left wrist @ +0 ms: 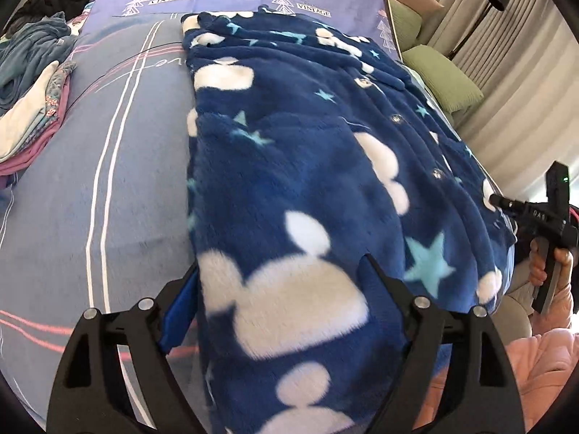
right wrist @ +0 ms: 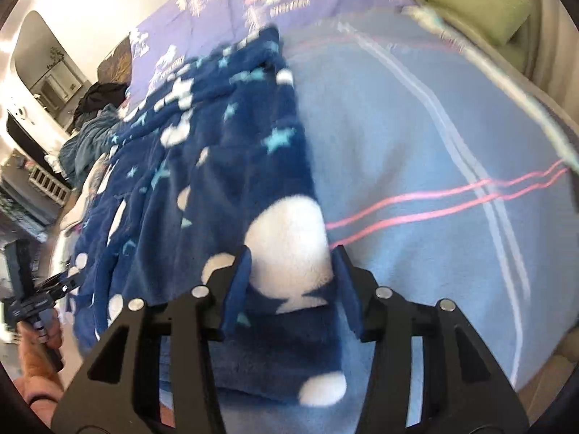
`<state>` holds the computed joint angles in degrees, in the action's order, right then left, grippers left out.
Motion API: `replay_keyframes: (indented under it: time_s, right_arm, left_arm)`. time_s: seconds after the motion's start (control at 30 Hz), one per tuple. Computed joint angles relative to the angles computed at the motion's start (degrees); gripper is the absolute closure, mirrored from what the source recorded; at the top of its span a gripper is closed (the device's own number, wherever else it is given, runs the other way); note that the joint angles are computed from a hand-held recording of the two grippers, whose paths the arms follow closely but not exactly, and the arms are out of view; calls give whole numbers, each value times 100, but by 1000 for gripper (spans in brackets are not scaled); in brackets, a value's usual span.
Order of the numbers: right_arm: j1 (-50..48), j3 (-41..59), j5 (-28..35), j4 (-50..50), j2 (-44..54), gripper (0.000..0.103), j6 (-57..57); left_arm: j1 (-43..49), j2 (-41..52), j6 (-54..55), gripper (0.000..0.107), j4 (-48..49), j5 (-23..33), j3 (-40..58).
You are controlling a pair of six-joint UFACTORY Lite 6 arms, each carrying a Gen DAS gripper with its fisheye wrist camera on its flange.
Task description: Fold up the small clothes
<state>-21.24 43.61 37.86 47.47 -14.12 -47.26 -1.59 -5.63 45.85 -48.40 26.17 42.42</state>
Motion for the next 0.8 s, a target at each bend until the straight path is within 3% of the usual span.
replay_keyframes:
  time_s: [0.07,0.2,0.3,0.4,0.47,0.53,0.6,0.67,0.8]
  right_arm:
    - [36,-169,171,391,-450,69,-269]
    - [623,-199,1474,1288,-477,69,-942]
    - [1724,-168,1284,1370,-140,56,-865]
    - [2511,5,953,1356,344,48,-771]
    - [2930,160,680,1302,643,49,-723]
    - [3115,380,711,1231,923,93,-617]
    - [2979,494,1263,1436,972,97,-704]
    - [2701,361,1343,1407,438,97,-649]
    - [1465,80,2125,1141,-201,96,-650]
  left_arm:
    - [17,-114,-81,23,-55,18,-104]
    - [105,-294,-119,23,-219,64,-259]
    - [107,-493,-176,23,-252,25,-420]
    - [163,-688,-76,22,-425,19,-614]
    - [198,-760,40,22,-561,16,-706]
    - [220,-810,98,22,-627,17,-760]
    - [248,-862,119,22,-650,48,-795]
    - [294,-912,162,22,-690,120,-832]
    - [487,-929,661,22,-1068,491,-898]
